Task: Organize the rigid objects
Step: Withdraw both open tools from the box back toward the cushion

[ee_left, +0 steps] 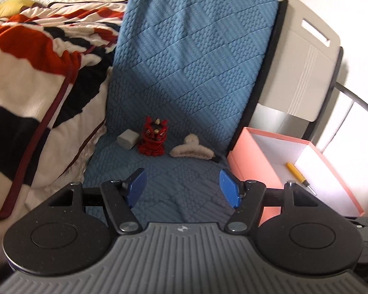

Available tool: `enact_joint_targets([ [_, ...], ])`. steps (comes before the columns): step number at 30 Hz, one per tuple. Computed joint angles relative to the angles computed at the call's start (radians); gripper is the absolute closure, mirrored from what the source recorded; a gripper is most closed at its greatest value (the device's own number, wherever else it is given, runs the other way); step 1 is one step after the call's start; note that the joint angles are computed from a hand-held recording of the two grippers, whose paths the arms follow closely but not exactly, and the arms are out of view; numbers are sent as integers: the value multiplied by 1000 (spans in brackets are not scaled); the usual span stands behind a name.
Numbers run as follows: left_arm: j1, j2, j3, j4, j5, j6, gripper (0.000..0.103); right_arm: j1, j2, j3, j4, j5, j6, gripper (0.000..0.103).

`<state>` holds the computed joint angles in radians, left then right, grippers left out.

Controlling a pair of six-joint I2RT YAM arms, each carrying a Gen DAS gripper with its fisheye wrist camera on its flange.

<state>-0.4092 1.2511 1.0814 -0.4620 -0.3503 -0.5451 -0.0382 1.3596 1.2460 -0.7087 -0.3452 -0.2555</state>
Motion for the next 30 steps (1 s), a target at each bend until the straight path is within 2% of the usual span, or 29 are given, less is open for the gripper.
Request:
enact_joint_targets([
  [4,38,3,-30,36,15,24,32,29,5,-23,21,34,16,71],
  [10,101,45,-42,96,68,58,32,45,26,-23,60,28,59,71],
  [16,161,132,2,152,160,69,32,71,75,-14,100,39,103,71],
  [20,171,186,38,173,192,34,32,86,113,-10,152,49,127,71],
  [30,208,310,131,176,192,88,32,118,248,55,217,72,218,71],
])
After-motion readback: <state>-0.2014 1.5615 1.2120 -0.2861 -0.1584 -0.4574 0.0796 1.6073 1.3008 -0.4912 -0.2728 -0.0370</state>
